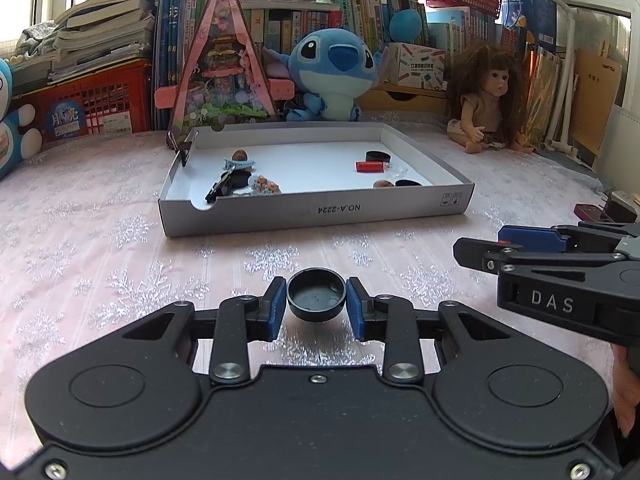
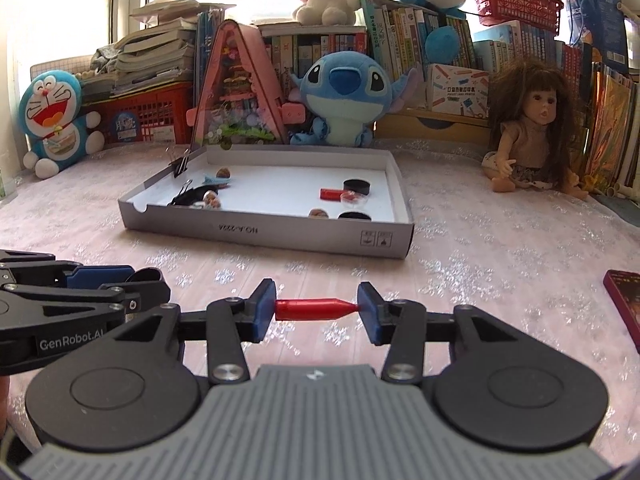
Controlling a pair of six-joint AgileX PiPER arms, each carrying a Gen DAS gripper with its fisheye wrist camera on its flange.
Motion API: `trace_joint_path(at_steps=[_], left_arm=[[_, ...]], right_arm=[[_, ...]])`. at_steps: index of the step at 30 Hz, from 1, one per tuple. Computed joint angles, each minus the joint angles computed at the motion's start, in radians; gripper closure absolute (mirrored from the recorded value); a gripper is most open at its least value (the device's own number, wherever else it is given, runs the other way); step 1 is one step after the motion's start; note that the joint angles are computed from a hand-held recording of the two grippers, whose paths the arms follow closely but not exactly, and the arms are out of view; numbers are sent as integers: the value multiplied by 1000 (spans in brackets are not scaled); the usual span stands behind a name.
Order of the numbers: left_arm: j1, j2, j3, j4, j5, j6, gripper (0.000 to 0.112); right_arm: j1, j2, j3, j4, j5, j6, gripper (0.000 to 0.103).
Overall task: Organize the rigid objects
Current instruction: 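Carry the black lid and red crayon over the white tray with both grippers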
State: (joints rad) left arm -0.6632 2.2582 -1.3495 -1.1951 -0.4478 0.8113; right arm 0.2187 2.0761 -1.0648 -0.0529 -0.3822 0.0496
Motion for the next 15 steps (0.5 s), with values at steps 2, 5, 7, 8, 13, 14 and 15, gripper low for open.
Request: trace_joint_path(at_steps=[2,5,7,8,13,14,15], left_arm=[[3,2,-17,-20,1,24,82],[10,6,-46,-50,6,56,82],[15,7,-59,-55,4,65,82],[18,7,-66,-58,2,71,82],[31,16,-117,-114,7,133,82],[34,19,-129,-125,8,145,82],[37,22,-138,-134,7,155,82]], right_arm=[[-5,1,-14,5,1,-5,53],[-12,4,-41,10,9,-8,53],[-17,6,-54,6,12,-7,53],[-18,7,-61,10,14,-10,53],[-26,18,-97,8,28,-4,53],[-27,21,-105,1,32,3,53],[-29,23,-112,-2,34,7,53]])
